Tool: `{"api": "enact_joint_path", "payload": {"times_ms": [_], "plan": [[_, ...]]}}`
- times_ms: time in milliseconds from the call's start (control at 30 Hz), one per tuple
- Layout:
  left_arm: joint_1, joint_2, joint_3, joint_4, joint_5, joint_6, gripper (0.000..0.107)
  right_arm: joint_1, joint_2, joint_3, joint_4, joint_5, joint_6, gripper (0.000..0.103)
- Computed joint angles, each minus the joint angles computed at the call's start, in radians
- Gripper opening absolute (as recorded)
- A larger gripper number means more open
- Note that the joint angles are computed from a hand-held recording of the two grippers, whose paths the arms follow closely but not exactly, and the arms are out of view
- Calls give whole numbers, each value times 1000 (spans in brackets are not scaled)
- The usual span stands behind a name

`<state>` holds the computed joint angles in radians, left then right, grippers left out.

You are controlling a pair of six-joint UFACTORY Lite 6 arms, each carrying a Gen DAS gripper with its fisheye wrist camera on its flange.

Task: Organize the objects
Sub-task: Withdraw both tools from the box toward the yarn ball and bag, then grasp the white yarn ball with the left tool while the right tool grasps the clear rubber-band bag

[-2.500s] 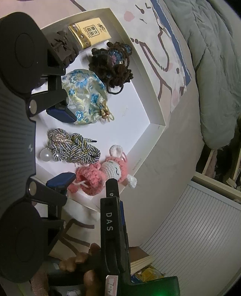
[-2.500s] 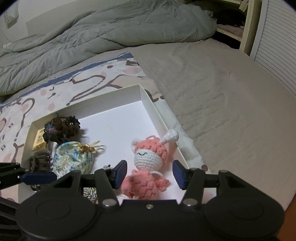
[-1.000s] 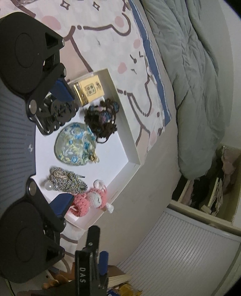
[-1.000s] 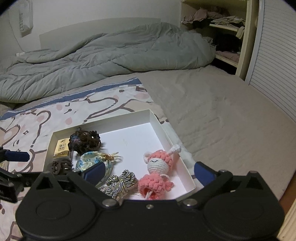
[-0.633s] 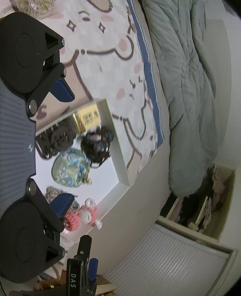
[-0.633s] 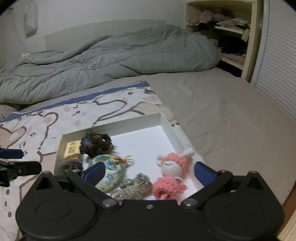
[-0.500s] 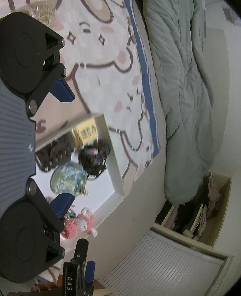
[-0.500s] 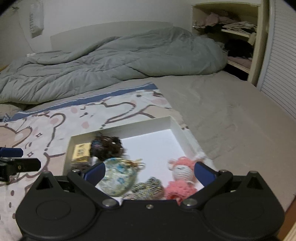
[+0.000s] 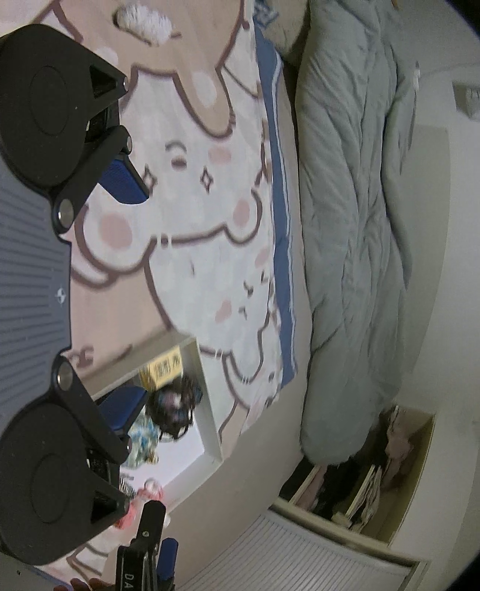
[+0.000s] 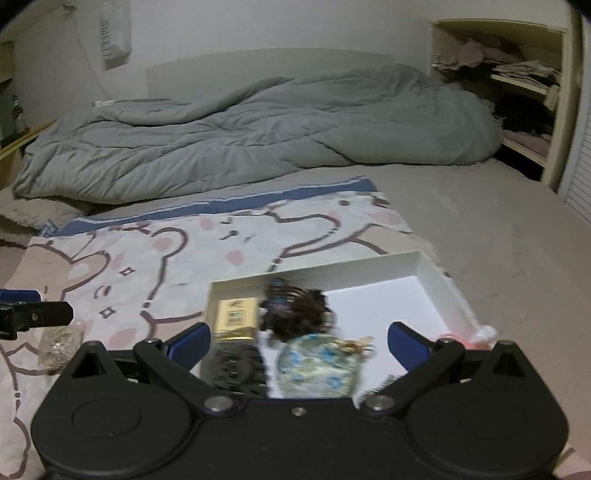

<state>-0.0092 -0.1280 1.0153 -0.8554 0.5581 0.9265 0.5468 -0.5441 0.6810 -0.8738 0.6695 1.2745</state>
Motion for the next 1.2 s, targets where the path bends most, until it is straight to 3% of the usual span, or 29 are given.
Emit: {"api": "enact_joint_path", "payload": {"times_ms": [633, 967, 1200], "plan": [[460, 150, 152, -85, 163, 290, 103, 243, 477, 321, -222, -61, 394, 103], [573, 257, 247, -87, 203, 350, 103, 301, 745, 552, -234, -119, 446, 103], [629, 346, 345, -71, 244, 378, 103, 303, 915, 726, -133, -169, 317, 103]]}}
